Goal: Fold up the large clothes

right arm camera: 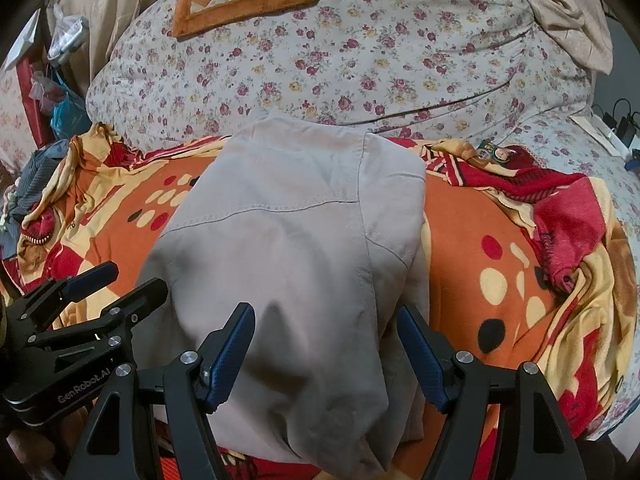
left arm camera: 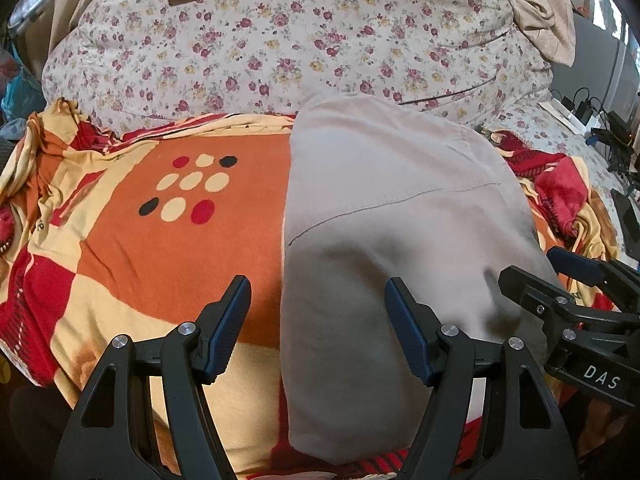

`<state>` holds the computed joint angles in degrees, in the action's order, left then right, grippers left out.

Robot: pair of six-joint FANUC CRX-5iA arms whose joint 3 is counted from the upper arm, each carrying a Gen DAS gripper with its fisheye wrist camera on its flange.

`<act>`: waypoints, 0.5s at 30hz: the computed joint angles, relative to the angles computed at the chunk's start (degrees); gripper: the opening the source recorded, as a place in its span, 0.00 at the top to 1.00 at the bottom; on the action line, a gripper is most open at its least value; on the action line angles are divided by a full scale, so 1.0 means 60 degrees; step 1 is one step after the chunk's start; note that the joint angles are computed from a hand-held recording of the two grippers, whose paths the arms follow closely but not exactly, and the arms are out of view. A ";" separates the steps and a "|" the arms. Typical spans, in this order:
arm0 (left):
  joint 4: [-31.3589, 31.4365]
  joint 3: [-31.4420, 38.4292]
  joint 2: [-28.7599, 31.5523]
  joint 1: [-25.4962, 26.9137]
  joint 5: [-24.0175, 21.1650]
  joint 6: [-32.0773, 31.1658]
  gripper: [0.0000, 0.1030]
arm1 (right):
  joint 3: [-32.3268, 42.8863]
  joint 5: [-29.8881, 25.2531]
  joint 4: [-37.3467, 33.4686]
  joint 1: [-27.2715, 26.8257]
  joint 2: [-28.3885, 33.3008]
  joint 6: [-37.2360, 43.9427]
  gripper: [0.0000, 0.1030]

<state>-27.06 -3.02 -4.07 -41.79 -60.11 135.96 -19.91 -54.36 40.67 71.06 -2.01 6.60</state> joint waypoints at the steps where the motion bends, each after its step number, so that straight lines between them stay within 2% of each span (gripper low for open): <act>1: 0.0004 -0.0002 0.0003 0.0005 -0.0006 -0.0002 0.32 | 0.0016 -0.0013 -0.0024 -0.0002 0.0004 0.0019 0.31; 15: -0.0002 -0.0141 -0.0082 0.0086 0.0174 0.0006 0.32 | 0.0134 0.0048 -0.0145 -0.0084 0.0087 0.0275 0.31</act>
<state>-27.08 -3.86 -4.56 -41.27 -59.06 136.00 -19.10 -54.07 39.81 70.56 -1.48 8.25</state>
